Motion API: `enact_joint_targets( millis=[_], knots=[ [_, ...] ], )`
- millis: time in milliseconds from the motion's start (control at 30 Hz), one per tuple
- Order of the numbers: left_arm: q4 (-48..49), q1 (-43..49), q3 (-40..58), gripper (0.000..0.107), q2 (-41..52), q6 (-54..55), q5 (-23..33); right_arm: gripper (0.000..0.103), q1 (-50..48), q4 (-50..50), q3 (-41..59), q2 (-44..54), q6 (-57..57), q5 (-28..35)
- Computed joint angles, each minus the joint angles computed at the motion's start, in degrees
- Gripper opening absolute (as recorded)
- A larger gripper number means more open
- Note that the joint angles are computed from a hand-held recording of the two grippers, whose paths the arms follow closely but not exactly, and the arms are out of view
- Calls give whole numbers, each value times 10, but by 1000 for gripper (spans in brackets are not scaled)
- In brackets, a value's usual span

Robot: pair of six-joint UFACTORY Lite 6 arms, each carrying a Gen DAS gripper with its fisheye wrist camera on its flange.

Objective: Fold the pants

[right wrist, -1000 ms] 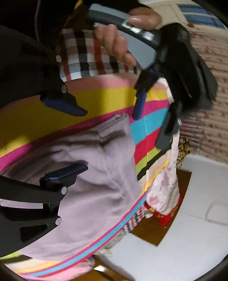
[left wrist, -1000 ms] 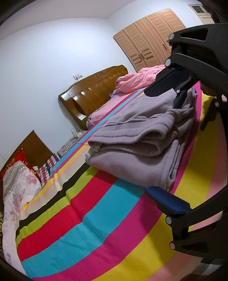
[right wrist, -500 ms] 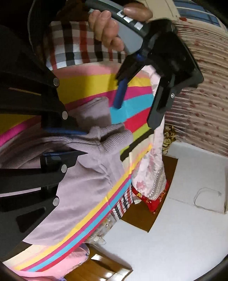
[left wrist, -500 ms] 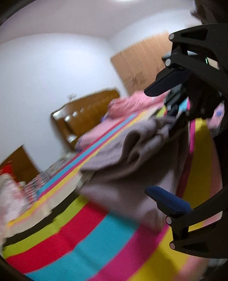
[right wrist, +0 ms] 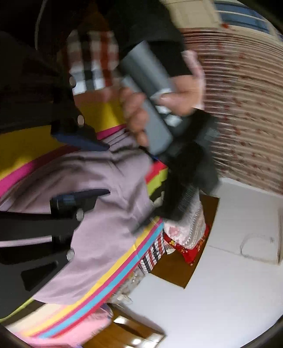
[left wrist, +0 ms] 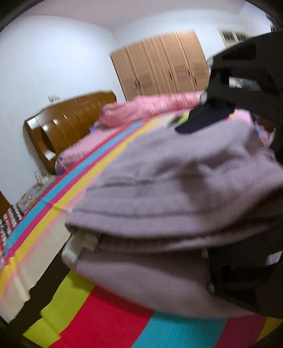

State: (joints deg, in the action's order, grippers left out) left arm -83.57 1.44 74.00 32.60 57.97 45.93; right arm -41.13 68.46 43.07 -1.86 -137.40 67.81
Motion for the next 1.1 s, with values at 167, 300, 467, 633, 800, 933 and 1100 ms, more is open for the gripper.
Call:
enact_joint_targets(
  millis=[167, 300, 467, 633, 800, 933, 1100],
  knots=[
    [-49, 29, -34, 50, 8, 76, 30, 89, -190, -26, 204, 192, 158, 83],
    [-59, 30, -46, 54, 2, 94, 30, 90, -247, -71, 269, 264, 190, 37],
    [-66, 20, -46, 57, 0, 95, 19, 87, -242, -37, 158, 210, 88, -67],
    [-69, 4, -50, 57, -13, 88, -8, 85, -177, 41, 131, 221, 40, -176],
    [-64, -21, -57, 45, -34, 67, -57, 85, -161, 138, 76, 197, -61, -220],
    [-29, -57, -53, 26, -76, 41, -118, 85, -143, 231, 43, 180, -149, -252],
    [34, -76, -35, 24, -154, 33, -127, 85, -140, 257, 38, 164, -164, -264]
  ],
)
